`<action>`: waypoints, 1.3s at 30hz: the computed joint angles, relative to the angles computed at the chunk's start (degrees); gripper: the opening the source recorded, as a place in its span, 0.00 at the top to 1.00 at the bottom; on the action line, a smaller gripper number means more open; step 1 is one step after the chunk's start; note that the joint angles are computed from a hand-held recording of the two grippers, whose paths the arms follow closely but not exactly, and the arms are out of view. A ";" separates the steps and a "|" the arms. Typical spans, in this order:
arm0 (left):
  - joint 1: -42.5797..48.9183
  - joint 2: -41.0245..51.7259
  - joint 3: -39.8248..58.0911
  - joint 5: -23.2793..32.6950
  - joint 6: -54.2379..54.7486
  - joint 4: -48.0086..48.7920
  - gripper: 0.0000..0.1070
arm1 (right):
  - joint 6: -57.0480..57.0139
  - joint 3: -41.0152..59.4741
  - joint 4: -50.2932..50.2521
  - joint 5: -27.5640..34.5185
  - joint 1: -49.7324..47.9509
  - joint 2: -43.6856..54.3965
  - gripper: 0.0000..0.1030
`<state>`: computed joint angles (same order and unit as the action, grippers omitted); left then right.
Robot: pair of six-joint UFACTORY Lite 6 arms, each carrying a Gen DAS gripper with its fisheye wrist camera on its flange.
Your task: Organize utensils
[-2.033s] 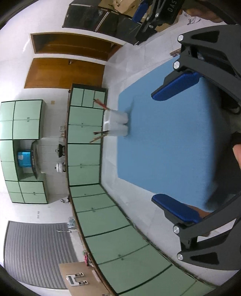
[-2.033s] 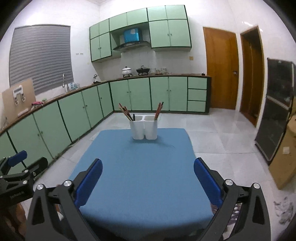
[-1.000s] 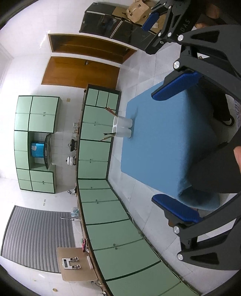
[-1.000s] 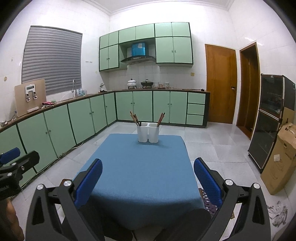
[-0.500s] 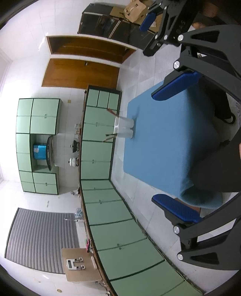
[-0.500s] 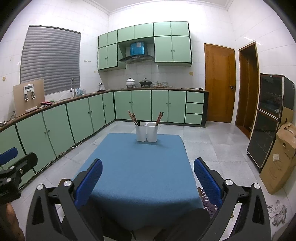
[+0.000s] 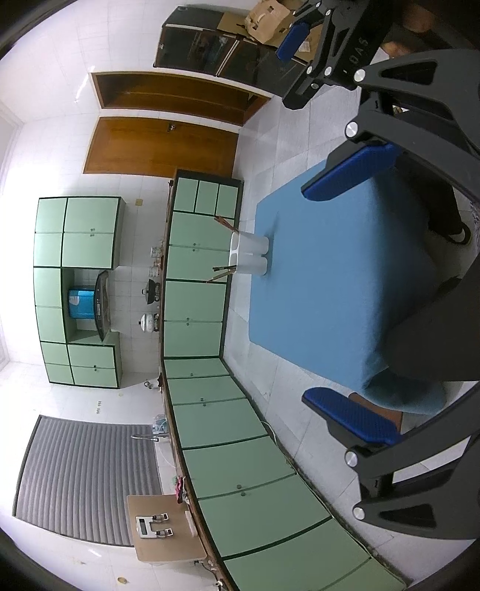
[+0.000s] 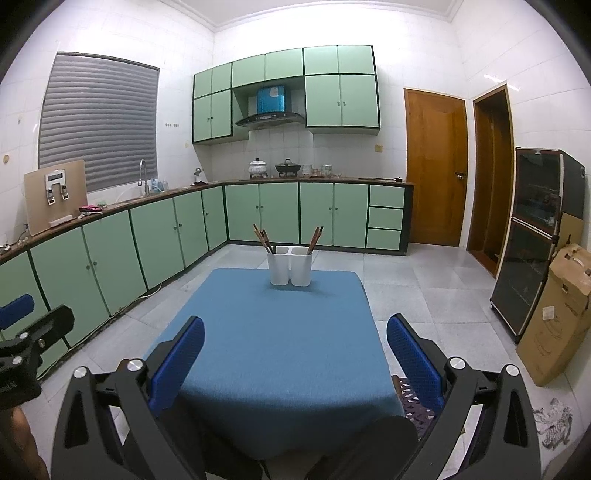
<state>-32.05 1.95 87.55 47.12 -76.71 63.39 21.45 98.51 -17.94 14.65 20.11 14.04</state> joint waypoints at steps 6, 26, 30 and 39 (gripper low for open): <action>-0.53 -0.47 -0.74 0.28 -0.70 0.09 0.08 | -0.09 0.04 0.06 0.09 0.05 -0.11 0.06; 1.02 0.26 -0.08 -1.17 0.46 -1.01 0.08 | 1.22 0.59 -1.05 0.42 0.40 0.26 0.06; 1.17 0.08 -0.21 -1.40 0.58 -1.17 0.08 | 1.99 0.80 -1.79 0.43 0.47 0.44 0.06; 1.26 0.08 -0.36 -1.48 0.49 -1.09 0.08 | 1.79 0.60 -1.51 0.41 0.50 0.27 0.06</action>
<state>-30.78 2.03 87.20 45.64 -76.22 62.30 23.24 99.11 -19.45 15.05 20.61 14.32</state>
